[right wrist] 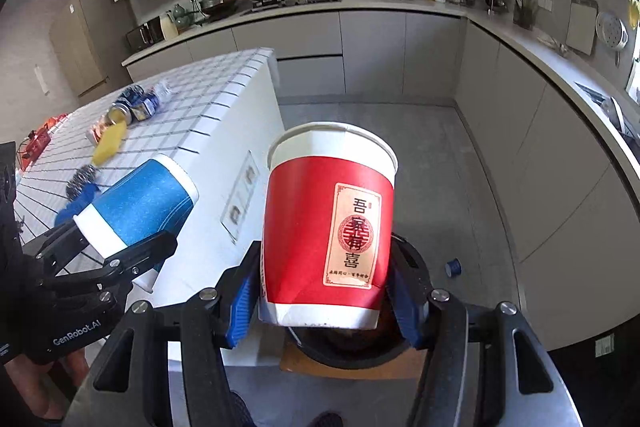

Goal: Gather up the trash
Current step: 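Carry the blue and red paper cups with both tools over the bin, then open both tools to drop the paper cups into the bin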

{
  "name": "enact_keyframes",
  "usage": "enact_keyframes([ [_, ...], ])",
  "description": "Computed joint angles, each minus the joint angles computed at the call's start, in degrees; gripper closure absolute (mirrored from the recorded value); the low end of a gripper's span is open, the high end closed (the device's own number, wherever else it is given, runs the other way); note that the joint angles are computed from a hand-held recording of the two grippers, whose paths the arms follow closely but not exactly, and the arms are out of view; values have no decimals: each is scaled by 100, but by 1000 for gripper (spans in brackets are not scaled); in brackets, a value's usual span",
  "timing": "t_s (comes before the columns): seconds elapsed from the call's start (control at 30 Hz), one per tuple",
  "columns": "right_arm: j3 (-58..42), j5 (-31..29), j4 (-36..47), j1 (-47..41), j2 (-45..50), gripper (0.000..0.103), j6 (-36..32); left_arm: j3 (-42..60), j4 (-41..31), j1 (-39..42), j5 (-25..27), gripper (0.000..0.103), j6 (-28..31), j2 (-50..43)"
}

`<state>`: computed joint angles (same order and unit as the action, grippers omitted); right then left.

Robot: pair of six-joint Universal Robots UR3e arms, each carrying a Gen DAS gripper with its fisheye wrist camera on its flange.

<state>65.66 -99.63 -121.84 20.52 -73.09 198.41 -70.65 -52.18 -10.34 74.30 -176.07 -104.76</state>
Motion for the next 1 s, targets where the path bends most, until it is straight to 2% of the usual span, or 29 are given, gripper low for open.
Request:
enact_keyframes([
  [0.33, 1650, 778, -573, -831, -774, 43, -862, 90, 165, -604, 271, 42, -327, -554],
  [0.67, 2355, 1626, -855, -1532, -523, 43, -1977, 478, -18, -871, 381, 42, -329, -1229],
  [0.7, 2319, 1660, -829, -1559, -437, 43, -2079, 530, -54, -865, 348, 41, -324, -1287],
  [0.77, 2258, 1779, -834, -1632, -262, 42, -2376, 672, -119, -830, 108, 33, -268, -1446],
  [0.8, 2191, 1848, -871, -1649, -120, 38, -2547, 611, 1, -795, 31, 19, -241, -1492],
  [0.83, 2196, 1903, -1002, -1681, 10, 31, -2721, 664, 18, -868, 388, 6, -326, -1589],
  [0.87, 2146, 1718, -1107, -1658, 198, 4, -2824, 860, -185, -924, 826, 6, -457, -1737],
  [0.9, 1981, 1347, -1050, -1606, 425, 0, -2856, 856, -266, -851, 817, 6, -555, -1747],
  [1.0, 1969, 1333, -1061, -1801, 559, 0, -2879, 541, -96, -743, 982, 6, -772, -1510],
])
